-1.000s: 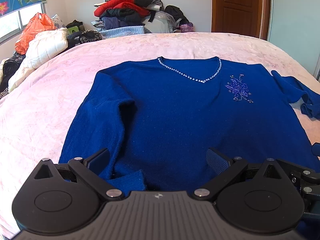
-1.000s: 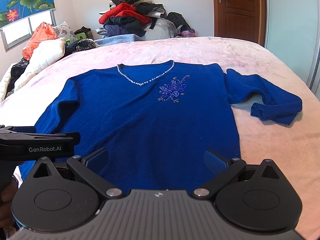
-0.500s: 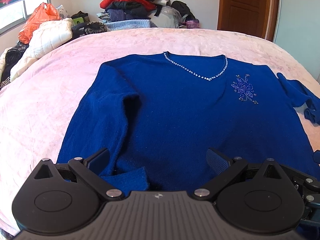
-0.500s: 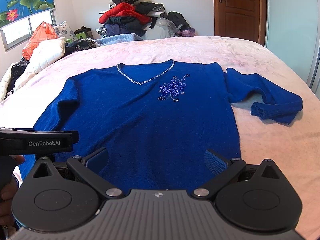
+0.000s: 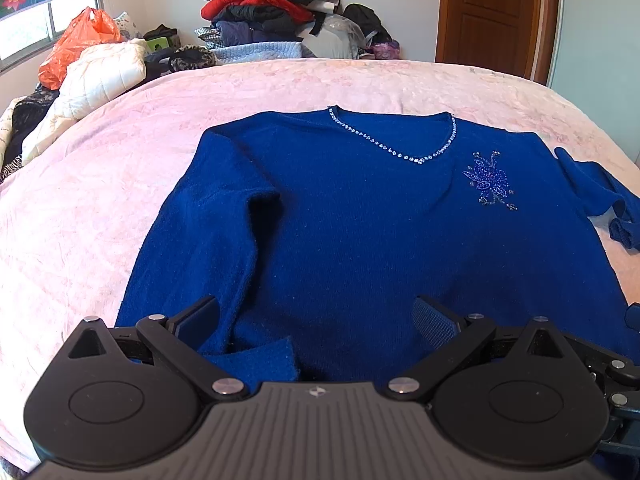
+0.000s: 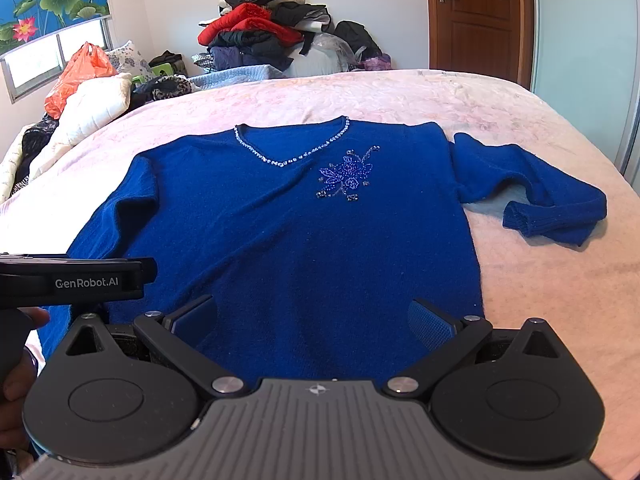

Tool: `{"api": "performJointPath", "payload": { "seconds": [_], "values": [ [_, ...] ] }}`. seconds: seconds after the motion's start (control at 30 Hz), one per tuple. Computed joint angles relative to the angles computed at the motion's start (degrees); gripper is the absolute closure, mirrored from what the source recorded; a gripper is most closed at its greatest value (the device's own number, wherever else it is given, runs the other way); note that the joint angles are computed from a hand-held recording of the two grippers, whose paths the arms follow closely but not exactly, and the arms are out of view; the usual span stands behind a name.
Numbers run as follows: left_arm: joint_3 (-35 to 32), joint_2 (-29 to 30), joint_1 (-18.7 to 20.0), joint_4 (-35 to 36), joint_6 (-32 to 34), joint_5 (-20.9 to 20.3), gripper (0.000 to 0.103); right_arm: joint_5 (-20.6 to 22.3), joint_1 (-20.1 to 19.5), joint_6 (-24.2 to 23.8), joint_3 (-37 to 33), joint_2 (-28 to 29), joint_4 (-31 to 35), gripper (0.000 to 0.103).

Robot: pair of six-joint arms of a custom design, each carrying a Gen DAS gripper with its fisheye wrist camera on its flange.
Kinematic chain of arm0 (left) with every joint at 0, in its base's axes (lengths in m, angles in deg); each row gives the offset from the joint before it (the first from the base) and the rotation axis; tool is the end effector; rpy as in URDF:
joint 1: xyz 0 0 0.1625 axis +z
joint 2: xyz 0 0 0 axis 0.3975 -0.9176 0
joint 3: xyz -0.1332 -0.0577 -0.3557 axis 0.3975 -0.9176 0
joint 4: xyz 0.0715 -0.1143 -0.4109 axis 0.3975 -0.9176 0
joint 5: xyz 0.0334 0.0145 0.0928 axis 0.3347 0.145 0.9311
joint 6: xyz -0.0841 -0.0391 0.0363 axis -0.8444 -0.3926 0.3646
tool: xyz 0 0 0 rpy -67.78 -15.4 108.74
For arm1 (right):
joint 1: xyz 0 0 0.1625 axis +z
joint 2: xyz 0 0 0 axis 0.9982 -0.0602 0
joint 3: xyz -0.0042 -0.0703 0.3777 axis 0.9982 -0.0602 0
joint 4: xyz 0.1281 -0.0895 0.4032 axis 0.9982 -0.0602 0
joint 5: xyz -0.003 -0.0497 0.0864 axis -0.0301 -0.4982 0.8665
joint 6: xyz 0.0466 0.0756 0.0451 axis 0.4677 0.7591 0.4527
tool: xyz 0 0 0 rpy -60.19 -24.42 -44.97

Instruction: Fold small clothes

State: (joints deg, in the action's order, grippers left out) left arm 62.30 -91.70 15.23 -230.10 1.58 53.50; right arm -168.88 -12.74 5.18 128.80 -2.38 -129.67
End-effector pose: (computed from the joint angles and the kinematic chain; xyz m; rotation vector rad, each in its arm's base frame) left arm -0.3688 -0.5700 -0.0871 0.6199 2.2175 -0.8329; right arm -0.0236 -0.4741 0.2834 0.2202 -2.2151 1.1103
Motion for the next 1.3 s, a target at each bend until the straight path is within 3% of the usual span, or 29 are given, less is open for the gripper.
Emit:
{"api": "performJointPath", "payload": {
  "seconds": [0.67, 0.97, 1.13, 1.3],
  "values": [
    [0.47, 0.32, -0.31, -1.53, 1.53, 0.8, 0.0, 0.24, -0.03, -0.41, -0.09, 0.0, 0.02, 0.0],
    [1.0, 0.42, -0.26, -5.42, 5.42, -1.52, 0.0, 6.88, -2.58, -6.46, 1.62, 0.0, -6.26, 0.0],
    [1.05, 0.62, -0.17, -7.41, 6.2, -3.07, 0.0, 7.6, -3.72, -6.16, 1.35, -1.8, -3.16, 0.001],
    [-0.8, 1.49, 0.0, -5.38, 6.06, -3.66, 0.0, 8.23, -6.01, -4.0, 0.46, -2.46, -3.01, 0.009]
  ]
}}
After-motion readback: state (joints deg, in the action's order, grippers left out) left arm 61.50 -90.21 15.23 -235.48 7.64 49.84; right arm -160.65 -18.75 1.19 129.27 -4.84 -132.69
